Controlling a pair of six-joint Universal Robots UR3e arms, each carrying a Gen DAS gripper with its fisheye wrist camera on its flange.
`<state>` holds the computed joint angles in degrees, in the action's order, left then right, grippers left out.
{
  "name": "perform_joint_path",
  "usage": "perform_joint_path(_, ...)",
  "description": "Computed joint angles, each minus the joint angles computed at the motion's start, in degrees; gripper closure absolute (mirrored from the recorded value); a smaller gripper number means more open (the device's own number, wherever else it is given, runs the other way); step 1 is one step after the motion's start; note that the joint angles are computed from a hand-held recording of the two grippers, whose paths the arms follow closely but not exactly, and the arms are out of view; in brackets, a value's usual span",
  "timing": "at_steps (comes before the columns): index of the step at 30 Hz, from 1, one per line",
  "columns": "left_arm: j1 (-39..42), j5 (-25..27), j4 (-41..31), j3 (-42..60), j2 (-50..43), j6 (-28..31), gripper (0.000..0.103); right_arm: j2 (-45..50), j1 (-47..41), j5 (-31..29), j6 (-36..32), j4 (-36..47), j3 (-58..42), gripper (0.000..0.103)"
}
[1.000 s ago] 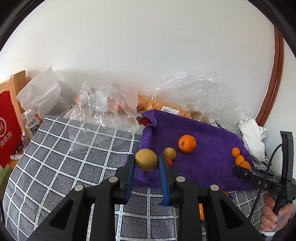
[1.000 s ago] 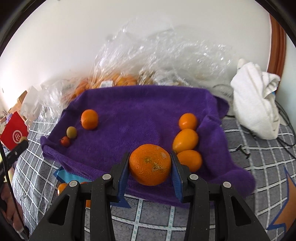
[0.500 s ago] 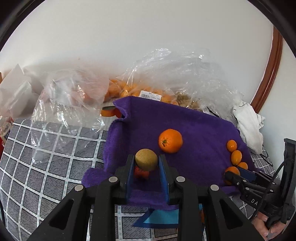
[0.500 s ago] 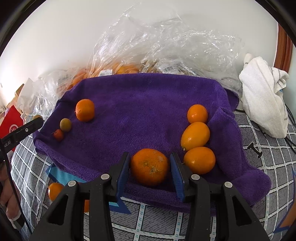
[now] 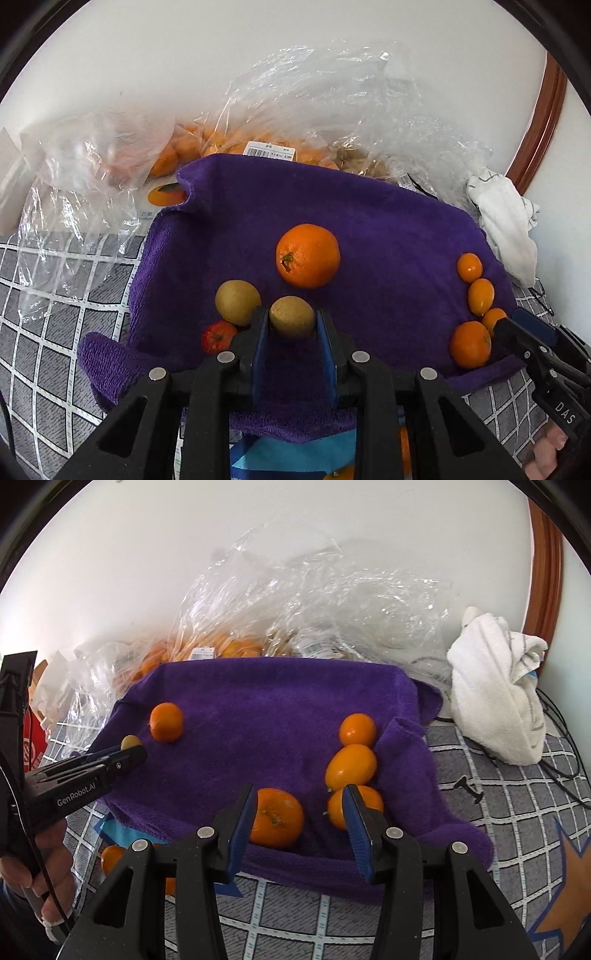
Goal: Organize fruits
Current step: 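Open the right tool onto the towel while the left tool releases the tan fruit, then withdraw both open tools back toward the last oranges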
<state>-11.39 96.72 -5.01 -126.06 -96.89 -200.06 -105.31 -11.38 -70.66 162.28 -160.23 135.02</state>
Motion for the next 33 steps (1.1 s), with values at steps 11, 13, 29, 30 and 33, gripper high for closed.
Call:
perform_joint_path(11,-0.7,2.1,1.3,1.3,-2.5,-0.1,0.078,3.1,-0.3,-2.9,1.2,-4.0,0.2,0.056)
perform_joint_path(13,-1.3,3.0,1.0,1.8,-2.7,-0.3,0.078,3.0,0.4,-4.0,1.4,-4.6,0.3,0.056)
perform_joint_path(29,-0.5,2.3,4.8,-1.4,-0.5,-1.5,0.066,2.2,0.7,-4.2,2.4,-7.9,2.1,0.053)
perform_joint_path(30,-0.3,2.1,4.6,-1.6,0.0,-1.5,0.065,2.2,0.7,-4.3,2.3,-8.3,2.3,0.053)
perform_joint_path(33,0.4,1.0,4.5,-2.9,1.8,-1.6,0.064,2.3,0.7,-4.1,2.0,-9.7,3.0,0.053)
